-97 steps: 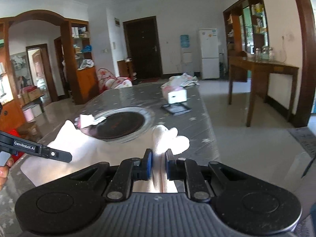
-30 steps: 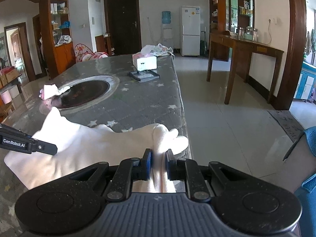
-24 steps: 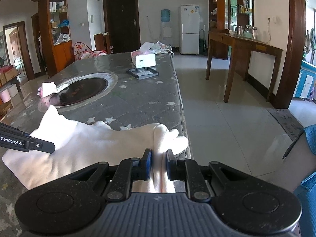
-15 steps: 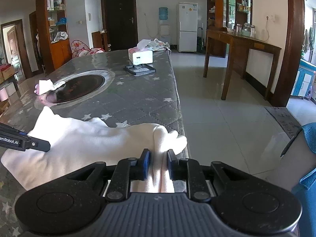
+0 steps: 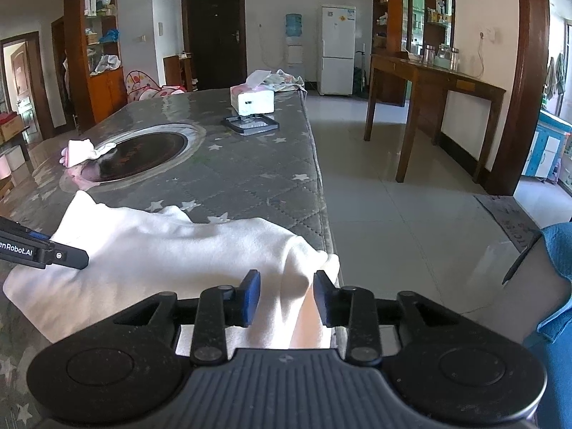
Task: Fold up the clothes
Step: 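Lower the folded edge onto the bundle and open both grippers, then press the folded sweatshirt flat with both open grippers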
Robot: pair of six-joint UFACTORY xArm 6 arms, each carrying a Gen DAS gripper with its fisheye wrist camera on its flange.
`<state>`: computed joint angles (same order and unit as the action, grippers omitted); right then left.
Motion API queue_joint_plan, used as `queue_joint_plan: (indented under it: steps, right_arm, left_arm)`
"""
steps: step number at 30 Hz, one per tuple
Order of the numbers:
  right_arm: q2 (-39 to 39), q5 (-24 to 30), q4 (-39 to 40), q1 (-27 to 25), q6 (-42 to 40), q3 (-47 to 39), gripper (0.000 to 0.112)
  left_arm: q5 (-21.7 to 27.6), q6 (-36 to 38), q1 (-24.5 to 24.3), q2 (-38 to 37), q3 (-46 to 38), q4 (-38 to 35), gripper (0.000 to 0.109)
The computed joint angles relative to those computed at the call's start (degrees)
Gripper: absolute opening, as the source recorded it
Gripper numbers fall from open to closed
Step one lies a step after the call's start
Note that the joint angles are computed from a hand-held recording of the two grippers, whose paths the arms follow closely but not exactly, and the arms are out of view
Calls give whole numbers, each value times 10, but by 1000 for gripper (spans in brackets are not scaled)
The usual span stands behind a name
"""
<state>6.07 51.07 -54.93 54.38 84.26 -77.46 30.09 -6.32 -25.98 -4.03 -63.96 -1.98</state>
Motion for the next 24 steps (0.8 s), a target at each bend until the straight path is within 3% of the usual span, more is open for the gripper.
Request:
queue_joint_plan:
  steps: [2,7,24]
  right_arm:
    - [3,0,-2,3,-2,-4,42]
    - [15,-9,-5,6,-17,-20,51]
    - [96,-26,18,-17,-59,-107,52]
  left_arm:
    - [-1,-3,2,-2,3,0,48]
    - [-3,-6,9,-6,8,-1,54]
    - [-7,-8,26,-20,22,-13,64]
